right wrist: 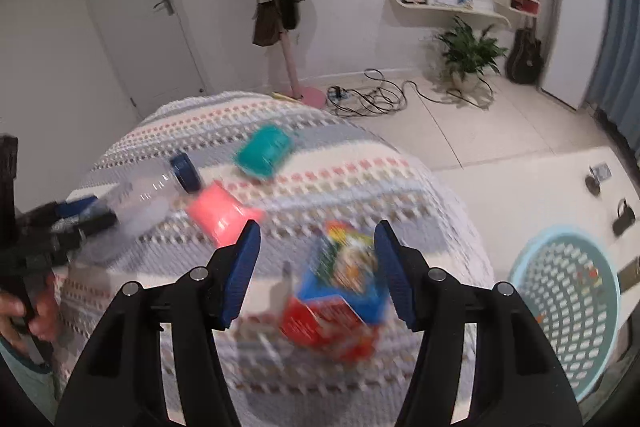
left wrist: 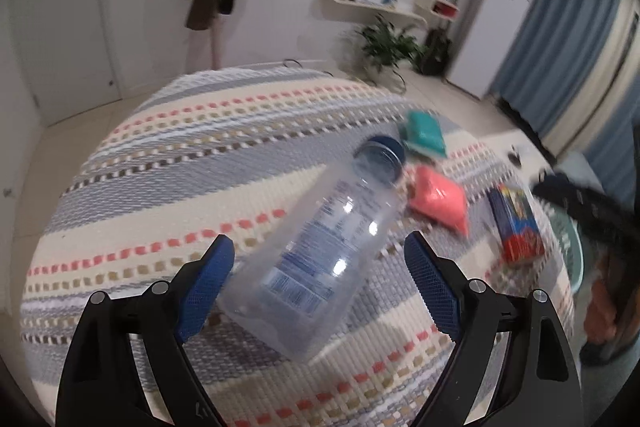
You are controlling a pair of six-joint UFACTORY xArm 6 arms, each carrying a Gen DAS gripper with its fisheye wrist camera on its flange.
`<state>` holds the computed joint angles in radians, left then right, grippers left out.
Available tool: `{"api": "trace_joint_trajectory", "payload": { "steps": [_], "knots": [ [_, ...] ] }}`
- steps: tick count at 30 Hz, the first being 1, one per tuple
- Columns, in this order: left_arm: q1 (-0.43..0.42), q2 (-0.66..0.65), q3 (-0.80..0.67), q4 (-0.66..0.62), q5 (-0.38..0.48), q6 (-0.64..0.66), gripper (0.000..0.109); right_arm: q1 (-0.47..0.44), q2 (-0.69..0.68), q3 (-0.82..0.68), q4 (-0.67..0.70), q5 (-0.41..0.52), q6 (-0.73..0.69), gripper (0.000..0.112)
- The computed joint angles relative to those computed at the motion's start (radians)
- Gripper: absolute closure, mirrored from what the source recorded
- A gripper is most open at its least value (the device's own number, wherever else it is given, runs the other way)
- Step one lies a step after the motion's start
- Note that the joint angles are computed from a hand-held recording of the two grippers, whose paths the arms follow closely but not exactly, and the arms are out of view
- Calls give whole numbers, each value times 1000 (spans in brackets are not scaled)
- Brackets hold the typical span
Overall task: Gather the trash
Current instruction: 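Grasp the clear plastic bottle with the left tool while the right tool grasps the teal packet, then carry the bottle and teal packet over the basket and release both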
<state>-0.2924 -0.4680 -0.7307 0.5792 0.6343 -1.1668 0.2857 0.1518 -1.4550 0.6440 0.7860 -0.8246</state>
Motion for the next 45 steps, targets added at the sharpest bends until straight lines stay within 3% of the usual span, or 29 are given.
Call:
{"api": "trace_joint_trajectory", "payload": {
  "steps": [6, 9, 13, 22, 31, 39, 45],
  "knots": [
    [-77, 34, -30, -35, 61, 35, 28, 74, 91, -121, -62, 6, 100, 56],
    [-64, 56, -41, -56, 45, 22, 28, 95, 148, -192, -91, 31, 162, 56],
    [-52, 124, -104, -38, 85, 1, 30, 115, 251, -331, -133, 107, 275, 56],
    [-48, 206, -184, -25, 143, -44, 52, 131, 412, -556, -179, 238, 422, 57],
    [-70, 135, -117, 8, 118, -127, 53, 153, 446, -590, -212, 234, 440, 73],
    [-127, 84, -112, 113, 120, -234, 54, 129, 356, -484, -137, 180, 358, 75],
    [-210, 135, -240, 201, 187, -269, 54, 63, 292, -467, -57, 173, 333, 75]
  ]
}}
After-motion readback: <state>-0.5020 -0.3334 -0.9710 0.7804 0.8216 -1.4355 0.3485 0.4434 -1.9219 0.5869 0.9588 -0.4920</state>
